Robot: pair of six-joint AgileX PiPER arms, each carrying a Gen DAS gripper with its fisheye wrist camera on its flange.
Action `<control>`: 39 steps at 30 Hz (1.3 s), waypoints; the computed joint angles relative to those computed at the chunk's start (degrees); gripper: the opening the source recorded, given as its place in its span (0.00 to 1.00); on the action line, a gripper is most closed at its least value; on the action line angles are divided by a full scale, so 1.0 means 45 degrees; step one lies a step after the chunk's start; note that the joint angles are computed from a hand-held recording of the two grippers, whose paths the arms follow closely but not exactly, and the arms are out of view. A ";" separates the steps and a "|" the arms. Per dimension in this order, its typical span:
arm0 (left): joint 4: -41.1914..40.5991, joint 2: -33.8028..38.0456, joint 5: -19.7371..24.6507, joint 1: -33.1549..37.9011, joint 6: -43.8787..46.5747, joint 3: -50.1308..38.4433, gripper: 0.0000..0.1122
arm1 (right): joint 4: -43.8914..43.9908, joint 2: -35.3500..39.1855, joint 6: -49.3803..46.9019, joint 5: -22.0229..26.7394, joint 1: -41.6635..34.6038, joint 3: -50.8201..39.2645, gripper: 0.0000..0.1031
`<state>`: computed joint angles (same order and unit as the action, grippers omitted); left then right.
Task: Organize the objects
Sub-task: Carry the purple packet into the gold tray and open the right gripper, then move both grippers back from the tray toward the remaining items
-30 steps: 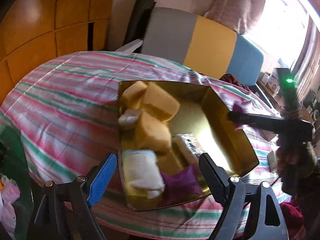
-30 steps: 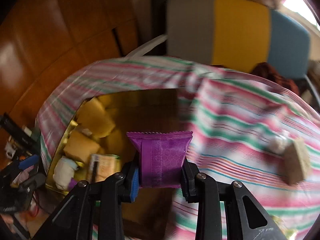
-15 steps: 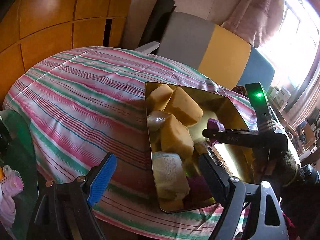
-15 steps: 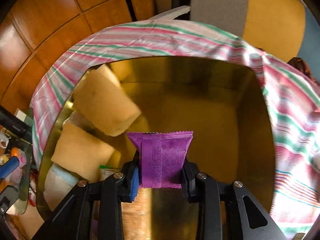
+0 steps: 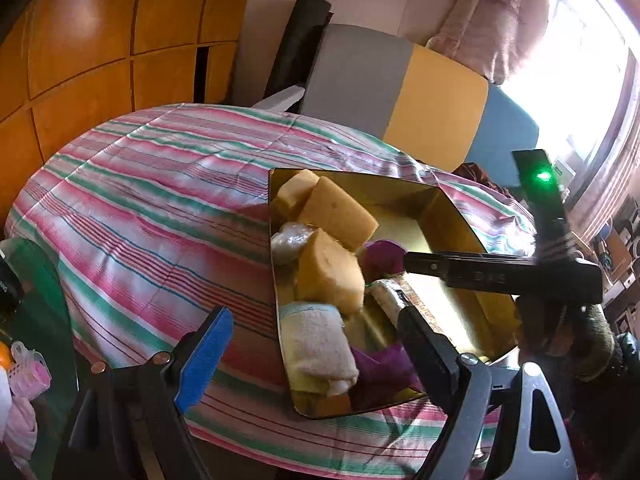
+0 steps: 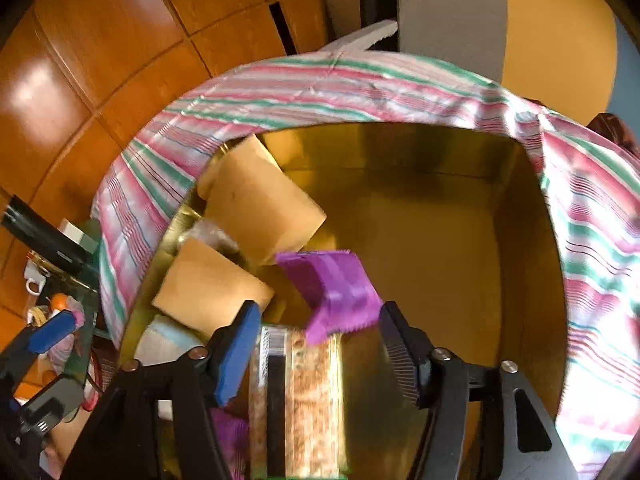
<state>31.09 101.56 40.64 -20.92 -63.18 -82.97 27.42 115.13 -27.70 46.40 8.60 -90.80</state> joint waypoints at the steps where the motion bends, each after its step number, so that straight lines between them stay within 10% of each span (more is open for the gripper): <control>1: 0.0073 0.0017 0.0090 -0.0074 -0.0025 -0.0073 0.77 | 0.0197 -0.0189 -0.0146 -0.0017 -0.0116 0.0204 0.65; 21: -0.0168 0.1596 0.1629 -0.1628 0.2408 -0.3163 0.77 | 0.2001 -0.5292 -0.4137 -0.0649 -0.5113 0.5713 0.82; 39: -0.2139 0.5612 0.4221 -0.2208 0.6157 -0.9998 0.77 | 0.1083 -0.2898 -0.3744 -0.0327 -1.2134 0.2784 0.89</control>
